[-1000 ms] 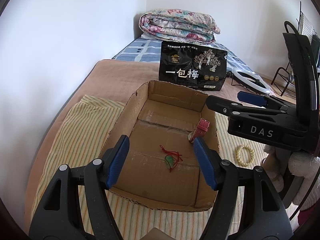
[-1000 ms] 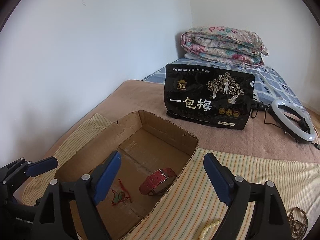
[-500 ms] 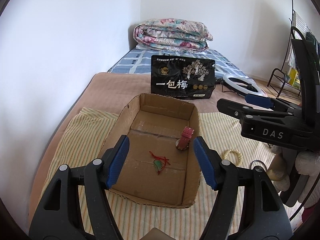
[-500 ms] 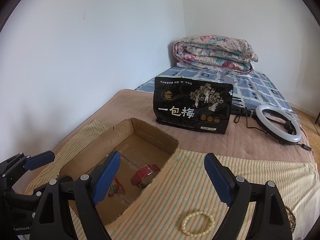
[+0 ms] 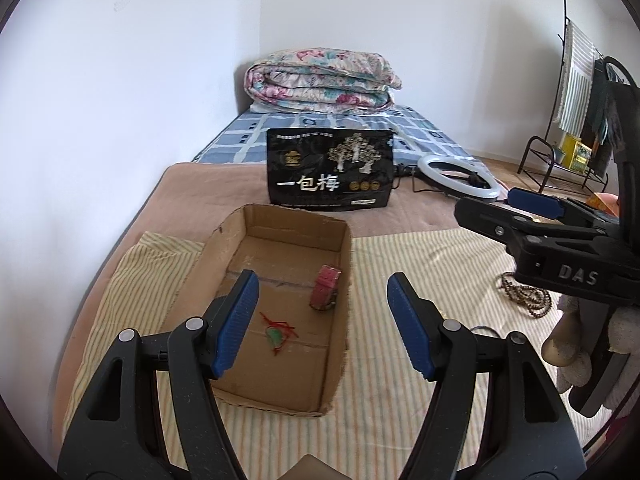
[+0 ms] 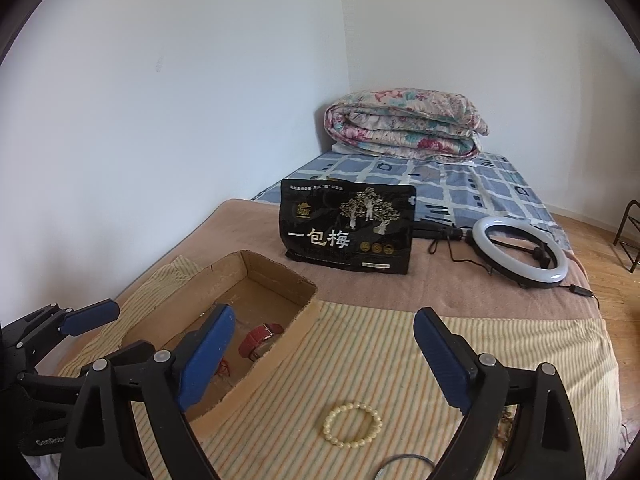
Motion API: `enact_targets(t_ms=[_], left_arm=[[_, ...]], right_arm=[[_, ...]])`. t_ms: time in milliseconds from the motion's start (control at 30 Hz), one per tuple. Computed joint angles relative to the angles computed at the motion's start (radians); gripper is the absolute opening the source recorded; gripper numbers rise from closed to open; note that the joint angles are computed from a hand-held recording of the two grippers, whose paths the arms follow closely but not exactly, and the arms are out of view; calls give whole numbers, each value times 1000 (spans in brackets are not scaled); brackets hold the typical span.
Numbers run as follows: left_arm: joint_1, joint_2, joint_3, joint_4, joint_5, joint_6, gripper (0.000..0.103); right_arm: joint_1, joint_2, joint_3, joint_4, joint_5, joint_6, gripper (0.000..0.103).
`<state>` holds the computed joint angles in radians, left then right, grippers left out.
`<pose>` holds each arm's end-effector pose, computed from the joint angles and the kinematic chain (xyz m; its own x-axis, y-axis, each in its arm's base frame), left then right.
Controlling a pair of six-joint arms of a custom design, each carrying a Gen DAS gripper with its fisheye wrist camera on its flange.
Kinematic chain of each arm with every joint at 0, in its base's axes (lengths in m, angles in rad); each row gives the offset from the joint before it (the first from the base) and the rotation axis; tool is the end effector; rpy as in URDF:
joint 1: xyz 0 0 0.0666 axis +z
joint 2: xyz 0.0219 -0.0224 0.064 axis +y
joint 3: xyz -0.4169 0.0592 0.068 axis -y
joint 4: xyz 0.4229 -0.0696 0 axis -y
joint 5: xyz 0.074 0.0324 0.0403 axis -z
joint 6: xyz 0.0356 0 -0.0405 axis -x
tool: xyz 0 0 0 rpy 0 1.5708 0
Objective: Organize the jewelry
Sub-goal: 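Withdraw both open tools from the box back over the bed, then move left tool toward the blue bangle while right tool approaches the small white bead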
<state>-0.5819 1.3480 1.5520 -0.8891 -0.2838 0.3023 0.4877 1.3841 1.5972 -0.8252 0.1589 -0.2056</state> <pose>0.4179 -0.2634 0.5693 -0.6078 0.0578 -0.7920 0.1734 0.9829 -0.0614 0.4568 0.2355 0.5794 -0.5680 -0.0731 -0.8198 -0.2373 0.9683 0.0781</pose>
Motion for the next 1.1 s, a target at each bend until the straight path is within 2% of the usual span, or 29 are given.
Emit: enact_targets(t_ms=[67,600,733,833,933,1100], left_arm=[[-10,4,6,-1,2,1,69],[-107,79,75,-17,59,-14,69],[-131,97,87,-24,75,-23,69],[-150,108,86,-26,85,-32,77],[-168,122,85,-35,104,-30,78],[-194,146,83,-54,132,-23,78]], right_arm=[[-9,-28,-25,7,9,-2,102],[-163,-240,-188,-55,18,-5,103],[-223,-295,-237,-76,13,-5,103],[-275,-327,-266,-95,11,-2,103],[-328,-353,-293,-109,2,-5,103],[-451,-393,-338,-127,-63,-42,103]])
